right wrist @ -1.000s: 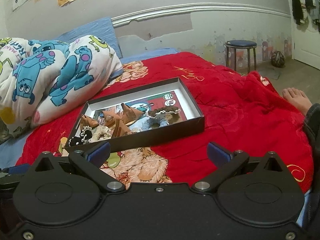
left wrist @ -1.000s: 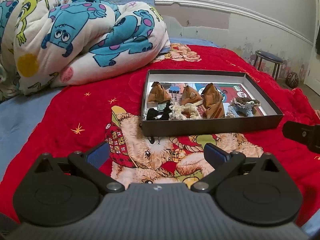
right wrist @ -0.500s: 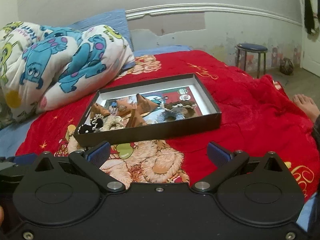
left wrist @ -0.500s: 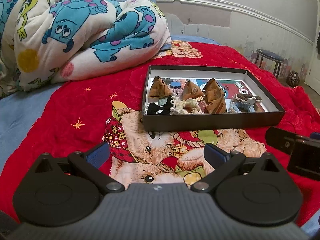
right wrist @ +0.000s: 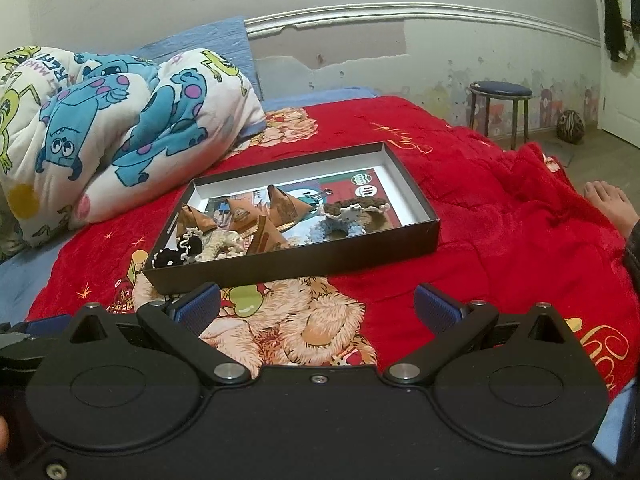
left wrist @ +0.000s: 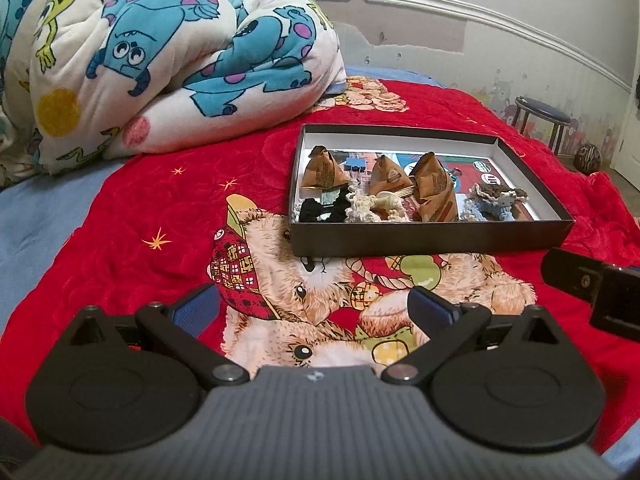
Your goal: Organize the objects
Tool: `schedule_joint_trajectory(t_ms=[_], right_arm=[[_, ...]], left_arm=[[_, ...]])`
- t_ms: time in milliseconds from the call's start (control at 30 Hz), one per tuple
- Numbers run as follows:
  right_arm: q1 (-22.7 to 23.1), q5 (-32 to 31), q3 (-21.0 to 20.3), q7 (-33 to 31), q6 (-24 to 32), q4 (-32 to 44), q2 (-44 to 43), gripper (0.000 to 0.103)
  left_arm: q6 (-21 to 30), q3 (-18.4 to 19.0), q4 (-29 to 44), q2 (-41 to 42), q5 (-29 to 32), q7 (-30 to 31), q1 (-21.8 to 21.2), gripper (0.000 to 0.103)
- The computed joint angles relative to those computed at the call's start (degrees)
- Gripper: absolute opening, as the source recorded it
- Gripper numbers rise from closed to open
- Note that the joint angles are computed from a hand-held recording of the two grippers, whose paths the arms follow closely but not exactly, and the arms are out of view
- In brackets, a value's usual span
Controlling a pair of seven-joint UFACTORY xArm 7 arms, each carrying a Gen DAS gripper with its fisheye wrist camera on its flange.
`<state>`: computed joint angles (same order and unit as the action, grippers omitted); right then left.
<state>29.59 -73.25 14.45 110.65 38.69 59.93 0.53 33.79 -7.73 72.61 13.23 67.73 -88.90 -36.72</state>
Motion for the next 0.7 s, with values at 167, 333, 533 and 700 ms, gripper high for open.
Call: schedule_joint_trajectory(t_ms=[167,333,533,700], right_arm=[[0.4,-0.1,0.1,-1.6,1.2,0.6,0.5,0.103],[0.7,0.0,0.0,-1.8,1.5,0.8,0.7,0.103],[0.7,0.4,-0.2,-1.7,1.3,0.7,0.9,0.103],[0.6,1.3,-0.7,-1.6,0.9,0.9,1.9,0.103]], left_arm=[[0.1,0.0,0.5,0.4,0.2,0.9,-0.2,0.103],[0.1,0.2,0.7,0.5,0.0,0.7,-0.3,0.103],[-0.2,0.4,0.8,1.5,-0.2,1.9,-0.2,0.103],[-0.6,1.2,1.6,3.9,-1.9,5.1,-0.4,0.103]])
